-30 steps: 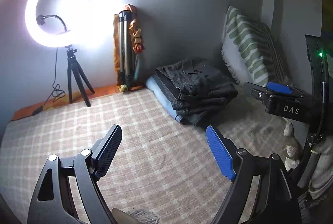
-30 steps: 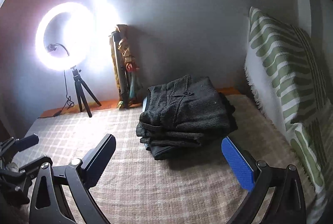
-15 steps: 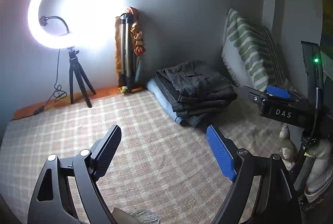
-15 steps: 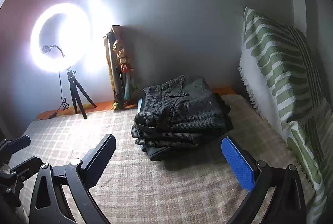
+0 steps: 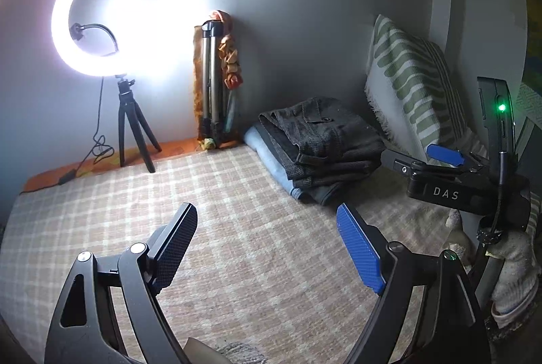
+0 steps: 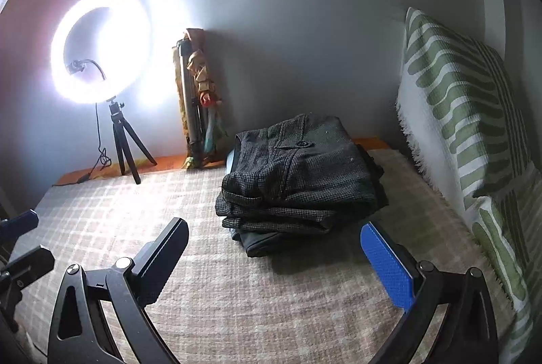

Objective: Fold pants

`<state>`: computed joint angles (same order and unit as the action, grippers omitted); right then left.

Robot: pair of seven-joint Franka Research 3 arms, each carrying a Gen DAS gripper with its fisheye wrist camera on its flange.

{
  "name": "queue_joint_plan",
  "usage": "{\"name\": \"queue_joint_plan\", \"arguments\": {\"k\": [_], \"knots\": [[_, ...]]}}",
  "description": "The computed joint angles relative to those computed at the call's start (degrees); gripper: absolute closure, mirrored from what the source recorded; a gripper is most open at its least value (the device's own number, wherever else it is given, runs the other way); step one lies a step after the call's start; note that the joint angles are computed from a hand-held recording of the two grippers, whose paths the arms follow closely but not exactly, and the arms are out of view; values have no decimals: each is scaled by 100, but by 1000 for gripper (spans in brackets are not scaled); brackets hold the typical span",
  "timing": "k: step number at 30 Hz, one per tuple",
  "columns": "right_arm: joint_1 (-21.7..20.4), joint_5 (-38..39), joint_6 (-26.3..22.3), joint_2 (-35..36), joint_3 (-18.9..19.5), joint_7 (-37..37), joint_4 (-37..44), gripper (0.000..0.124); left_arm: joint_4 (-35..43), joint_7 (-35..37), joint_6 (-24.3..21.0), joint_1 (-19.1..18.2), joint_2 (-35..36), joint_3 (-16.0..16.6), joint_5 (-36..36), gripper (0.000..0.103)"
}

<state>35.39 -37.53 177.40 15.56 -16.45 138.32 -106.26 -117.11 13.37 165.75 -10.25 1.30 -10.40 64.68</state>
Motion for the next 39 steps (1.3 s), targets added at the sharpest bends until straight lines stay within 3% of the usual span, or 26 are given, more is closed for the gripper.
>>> {"name": "queue_joint_plan", "arguments": {"k": [4, 32, 36, 39], "knots": [[-108, 245, -9, 47, 127, -198, 17, 21, -5, -69, -19, 0, -9, 4, 77, 18], [222, 985, 59, 137, -64, -884, -3, 21, -53, -213, -99, 27, -73, -18, 268, 18], [194, 1098, 57, 137, -12, -988, -12, 21, -52, -630, -142, 28, -112, -31, 803, 18], [189, 1177, 62, 151, 7, -1068, -8, 21, -46, -577, -177, 34, -114, -43, 758, 18]]}}
